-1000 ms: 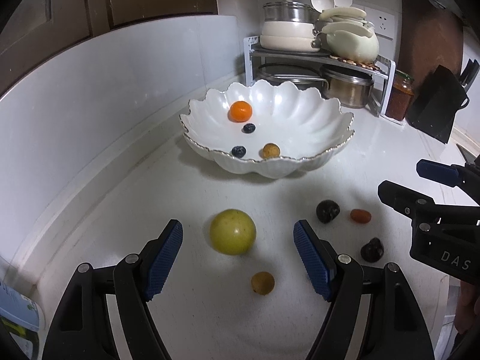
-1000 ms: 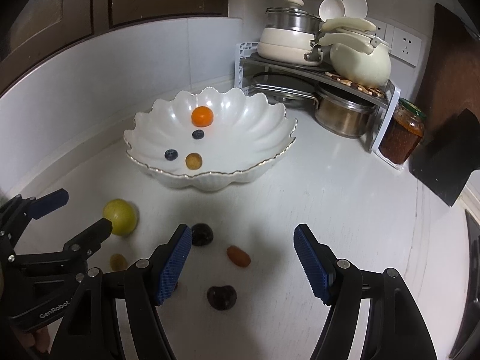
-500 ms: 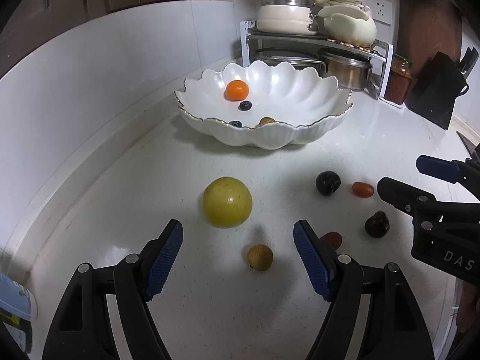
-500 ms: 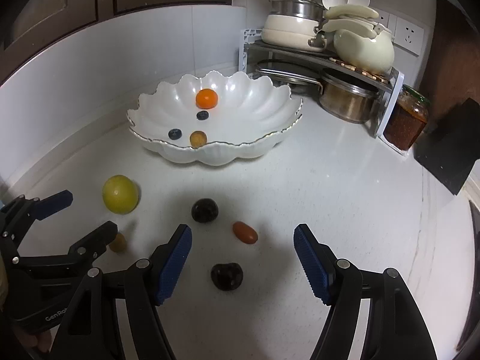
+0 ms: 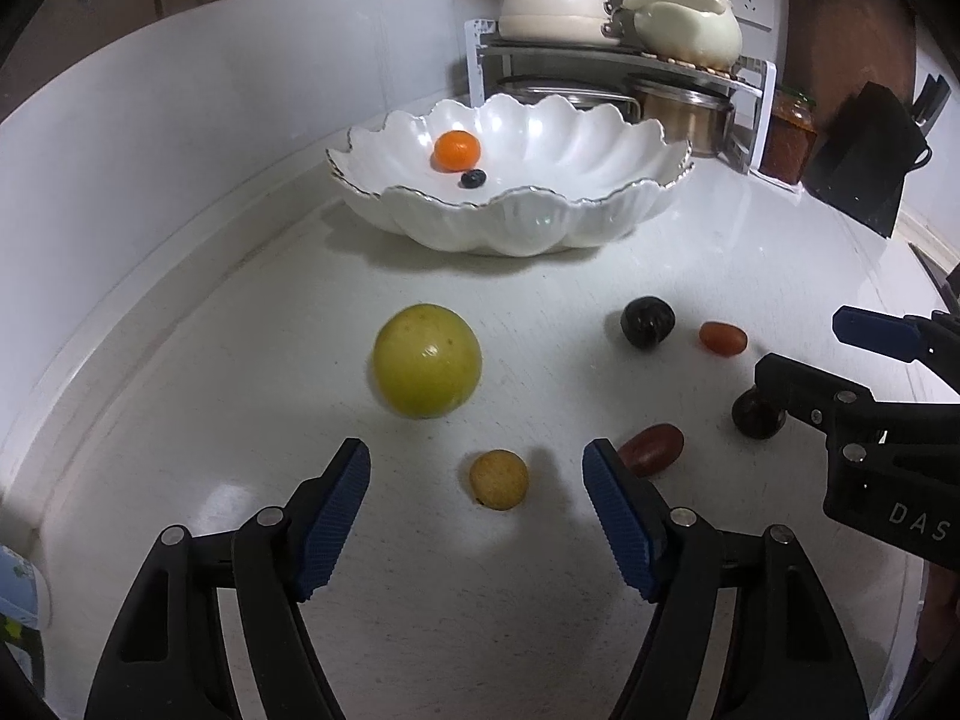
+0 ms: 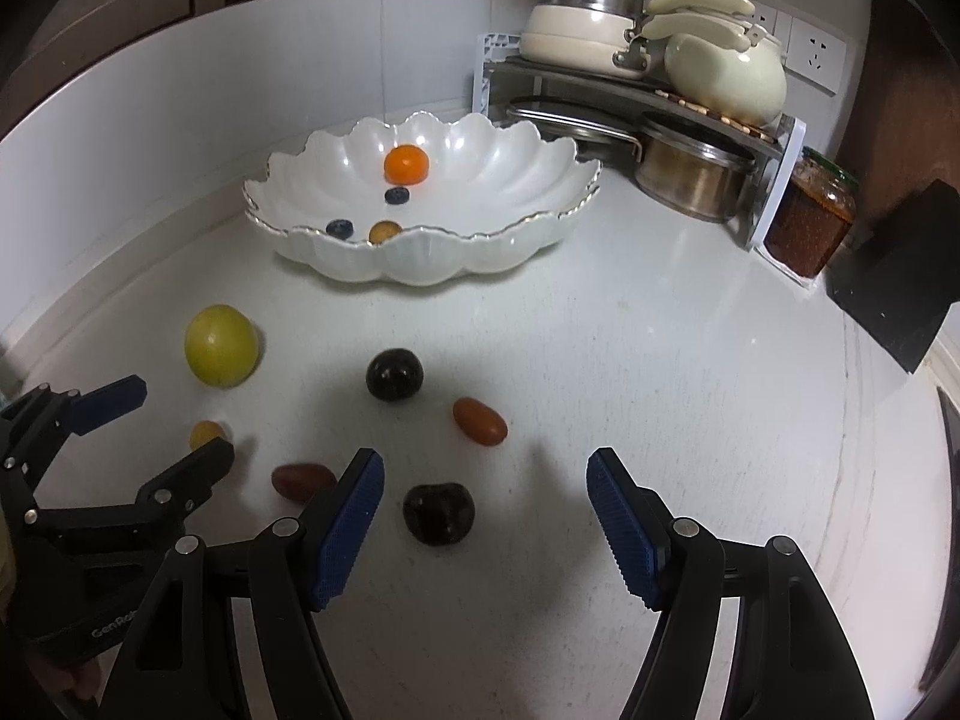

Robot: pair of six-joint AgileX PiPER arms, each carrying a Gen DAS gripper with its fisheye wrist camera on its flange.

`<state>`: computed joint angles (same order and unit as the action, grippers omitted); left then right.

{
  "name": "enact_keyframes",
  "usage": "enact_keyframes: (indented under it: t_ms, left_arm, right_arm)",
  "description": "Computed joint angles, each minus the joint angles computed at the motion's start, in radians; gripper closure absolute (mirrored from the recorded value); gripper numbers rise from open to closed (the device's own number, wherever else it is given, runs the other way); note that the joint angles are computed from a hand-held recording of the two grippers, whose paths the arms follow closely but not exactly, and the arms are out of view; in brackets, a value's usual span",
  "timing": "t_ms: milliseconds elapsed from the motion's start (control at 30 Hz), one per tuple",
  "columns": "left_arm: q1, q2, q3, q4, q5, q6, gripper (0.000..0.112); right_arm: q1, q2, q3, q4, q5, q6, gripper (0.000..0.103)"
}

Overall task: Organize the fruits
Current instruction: 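Move left tool to a small tan fruit while right tool approaches a dark cherry, then close left tool on the small tan fruit while right tool closes on the dark cherry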

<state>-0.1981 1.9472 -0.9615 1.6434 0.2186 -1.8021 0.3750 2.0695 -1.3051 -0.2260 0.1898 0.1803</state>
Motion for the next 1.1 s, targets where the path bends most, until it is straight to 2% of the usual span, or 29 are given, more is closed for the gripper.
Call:
enact_keyframes:
  t_ms: [233, 333, 500, 667, 800, 933, 1100]
  left_arm:
    - [-0.005, 0.016, 0.001, 0.018, 0.000, -0.017, 0.049]
    - [-0.003, 0.026, -0.008, -0.044, -0.002, 0.039, 0.052]
    - [0.003, 0.032, -0.015, -0.063, -0.017, 0.057, 0.059]
    - [0.005, 0.038, -0.024, -0.119, -0.024, 0.111, 0.063]
    - [0.009, 0.047, -0.034, -0.183, -0.033, 0.172, 0.076]
    - [0.006, 0.048, -0.030, -0.140, -0.034, 0.130, 0.082]
    - [0.005, 0.047, -0.026, -0.118, -0.038, 0.108, 0.087]
  right_arm:
    - [-0.006, 0.016, 0.004, 0.084, 0.001, -0.083, 0.033]
    - [-0.004, 0.028, -0.007, 0.100, 0.014, -0.101, 0.038]
    - [-0.004, 0.047, -0.024, 0.180, 0.030, -0.188, 0.048]
    - [-0.002, 0.057, -0.031, 0.206, 0.036, -0.217, 0.050]
    - [0.000, 0.070, -0.045, 0.229, 0.048, -0.240, 0.056]
    - [-0.002, 0.077, -0.048, 0.265, 0.047, -0.271, 0.057]
    - [-0.006, 0.082, -0.047, 0.367, 0.048, -0.371, 0.065]
